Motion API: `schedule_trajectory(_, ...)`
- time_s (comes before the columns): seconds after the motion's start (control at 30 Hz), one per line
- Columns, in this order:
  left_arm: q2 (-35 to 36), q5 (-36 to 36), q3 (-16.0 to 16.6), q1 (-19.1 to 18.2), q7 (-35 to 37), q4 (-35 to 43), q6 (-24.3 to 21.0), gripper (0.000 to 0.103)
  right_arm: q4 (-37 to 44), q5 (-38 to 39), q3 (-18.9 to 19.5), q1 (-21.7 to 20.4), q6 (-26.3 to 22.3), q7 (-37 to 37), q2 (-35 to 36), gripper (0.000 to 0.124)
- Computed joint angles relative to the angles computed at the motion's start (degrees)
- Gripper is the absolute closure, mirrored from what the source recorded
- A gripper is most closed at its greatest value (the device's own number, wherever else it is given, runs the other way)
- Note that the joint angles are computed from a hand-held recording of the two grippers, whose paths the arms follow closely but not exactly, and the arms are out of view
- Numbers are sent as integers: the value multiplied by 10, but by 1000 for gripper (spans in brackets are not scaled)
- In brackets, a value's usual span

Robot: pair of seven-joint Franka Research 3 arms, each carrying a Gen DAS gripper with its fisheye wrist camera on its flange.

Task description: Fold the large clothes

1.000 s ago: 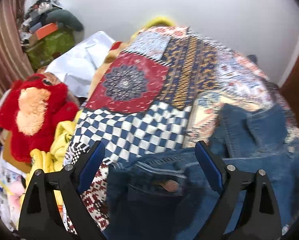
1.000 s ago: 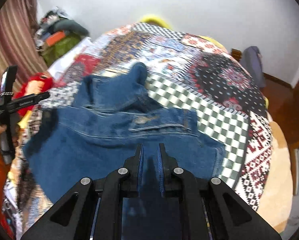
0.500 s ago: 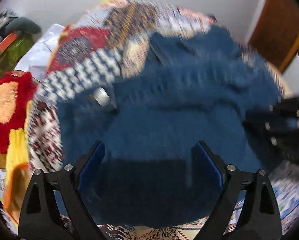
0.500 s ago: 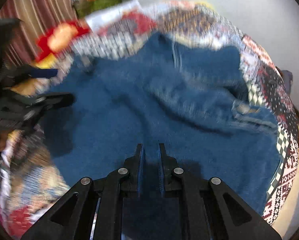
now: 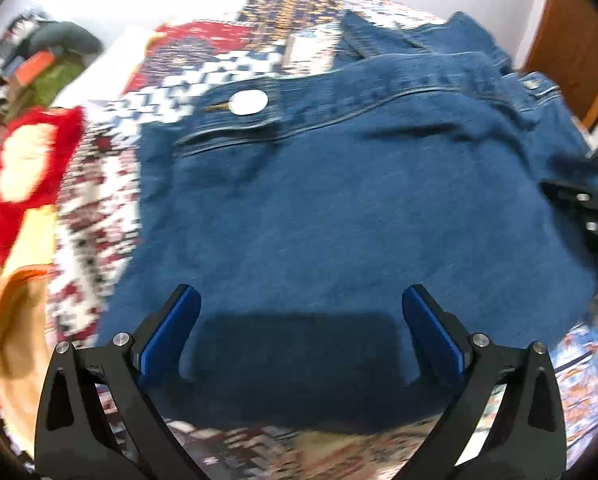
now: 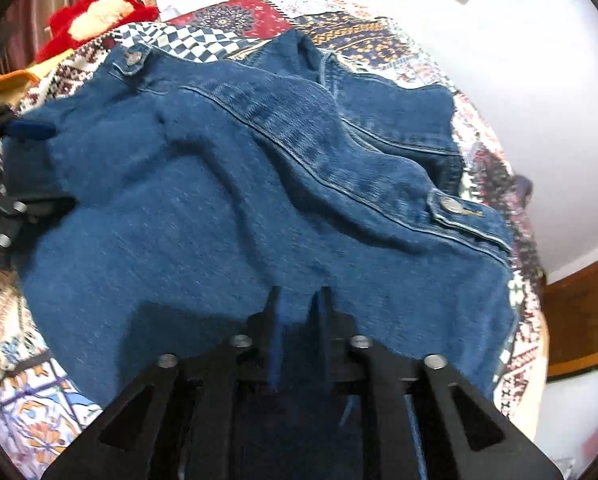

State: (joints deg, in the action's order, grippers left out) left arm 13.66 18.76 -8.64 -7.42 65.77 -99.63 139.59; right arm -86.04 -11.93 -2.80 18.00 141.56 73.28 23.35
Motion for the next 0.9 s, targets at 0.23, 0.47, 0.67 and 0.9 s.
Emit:
schedule_trajectory(0.23,-55,22,15,14,-56,-60,-10,0,14,14,-15,-34,-30,43,-1,28)
schedule_trajectory(0.47,-117,32,18,34,-123,-115,-15,0,-30,28,-18,-64,-16,57,-50,28)
schedule_trajectory(0.67,-174,14,15,47,-152,-156,3,0,-102,64,3,-83,24,32,-124,28)
schedule_trajectory(0.9,-207,-128,20,34,-110,-191,61,0,-141,154,31,-86,51,-29,-173,27)
